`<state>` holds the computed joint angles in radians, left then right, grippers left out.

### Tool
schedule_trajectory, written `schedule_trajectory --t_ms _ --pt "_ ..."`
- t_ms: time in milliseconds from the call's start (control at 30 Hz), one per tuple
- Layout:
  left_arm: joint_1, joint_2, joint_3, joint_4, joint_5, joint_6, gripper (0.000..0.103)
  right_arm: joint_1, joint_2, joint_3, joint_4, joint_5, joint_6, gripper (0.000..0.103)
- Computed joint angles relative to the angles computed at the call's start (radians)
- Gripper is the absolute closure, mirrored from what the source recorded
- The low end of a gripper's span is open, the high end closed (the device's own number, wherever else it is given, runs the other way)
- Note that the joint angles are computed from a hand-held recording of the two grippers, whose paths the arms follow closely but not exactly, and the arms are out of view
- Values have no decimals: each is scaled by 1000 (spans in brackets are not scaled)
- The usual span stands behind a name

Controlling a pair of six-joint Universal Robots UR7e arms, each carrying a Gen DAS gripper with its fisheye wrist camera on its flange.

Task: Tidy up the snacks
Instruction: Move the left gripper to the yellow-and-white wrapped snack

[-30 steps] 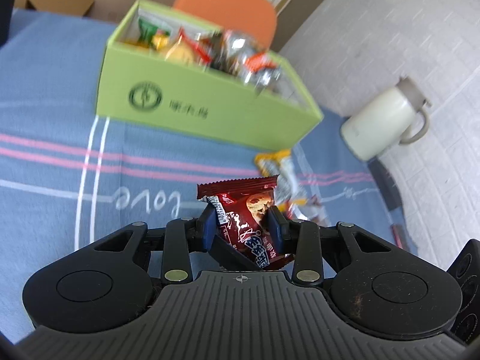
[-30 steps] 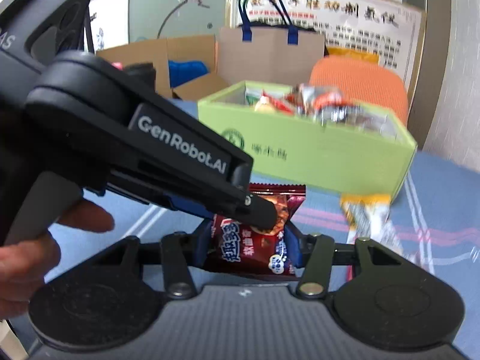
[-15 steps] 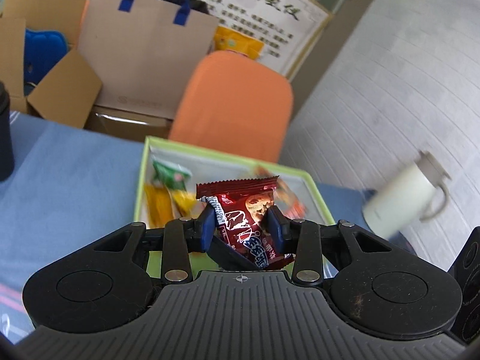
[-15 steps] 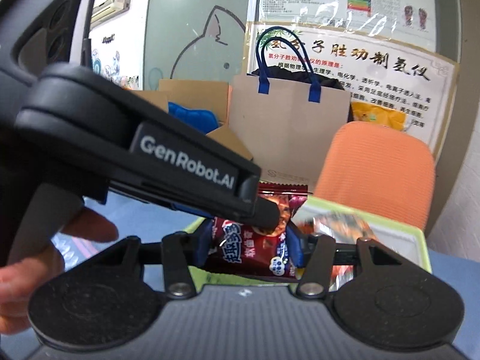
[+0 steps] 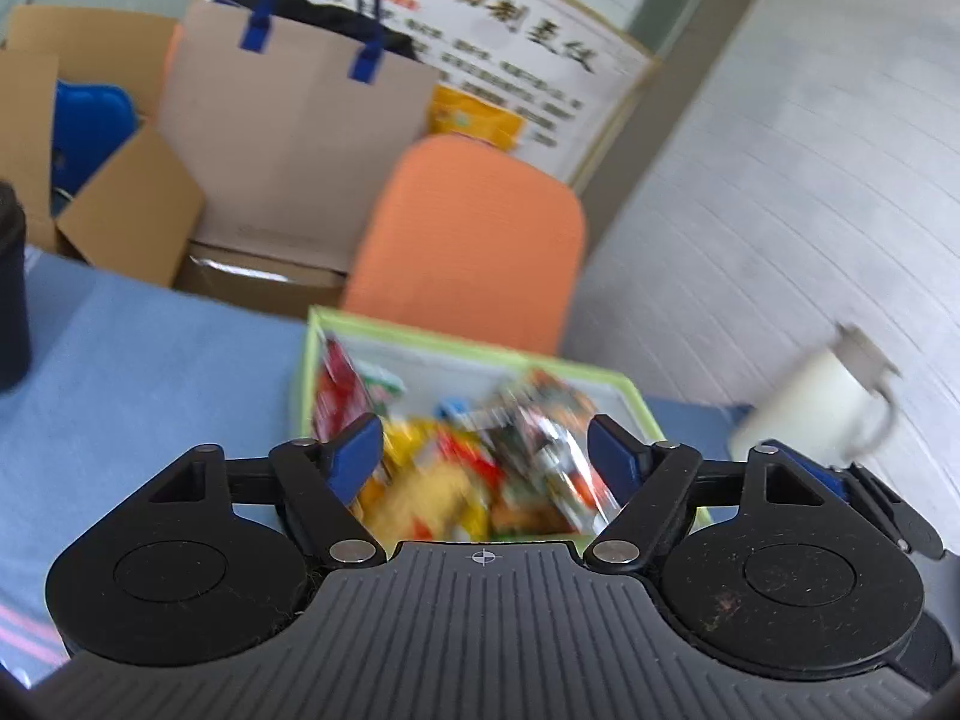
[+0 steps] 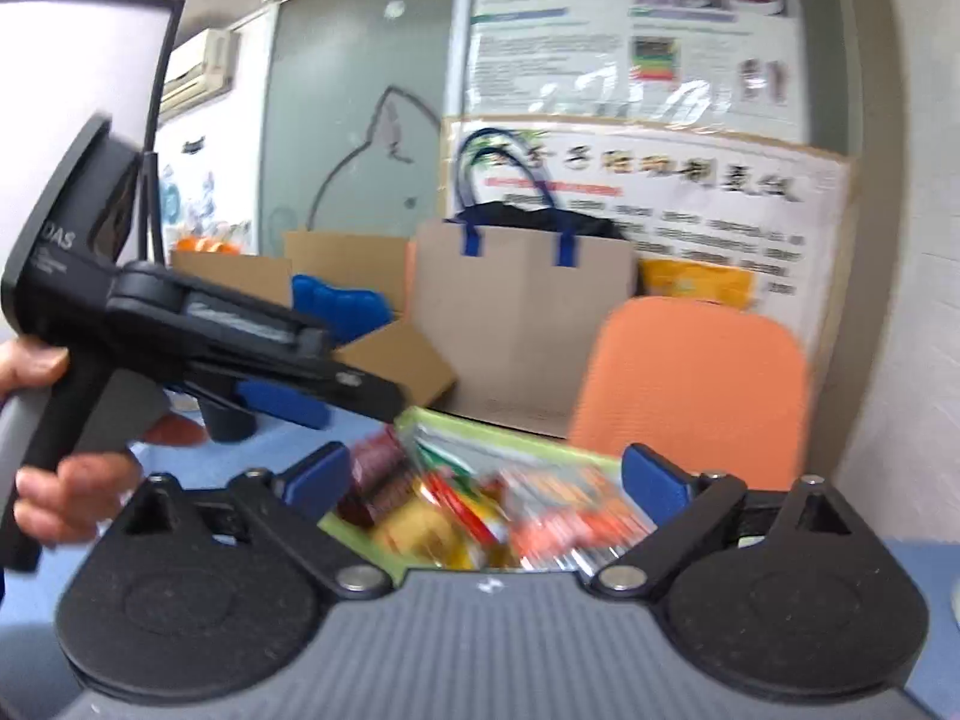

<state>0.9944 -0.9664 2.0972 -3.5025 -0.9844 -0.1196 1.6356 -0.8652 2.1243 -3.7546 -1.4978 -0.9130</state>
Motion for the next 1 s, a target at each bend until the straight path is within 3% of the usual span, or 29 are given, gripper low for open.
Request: schedule_trajectory --t_ms 100,200,433,600,733,833,900,1000 --pt "-17 -2 77 -36 -44 -33 39 -47 -36 70 -18 -87 29 4" --pt "-25 22 106 -7 -59 -98 39 -83 -9 67 -5 -188 53 4" --pt "-32 28 162 65 -48 -252 39 -93 50 -26 176 -264 86 4" --pt "-54 1 229 58 -6 -323 38 -66 60 1 224 -199 126 3" --pt "-70 -8 269 37 16 -372 33 -42 65 68 166 -150 103 3" --pt "-71 -25 287 43 5 -384 34 -33 64 114 71 -157 108 3" --pt "-82 -34 301 35 11 -375 34 -53 30 165 9 -125 133 3" --pt "-92 -26 304 11 11 -373 32 -111 -41 216 74 -41 210 3"
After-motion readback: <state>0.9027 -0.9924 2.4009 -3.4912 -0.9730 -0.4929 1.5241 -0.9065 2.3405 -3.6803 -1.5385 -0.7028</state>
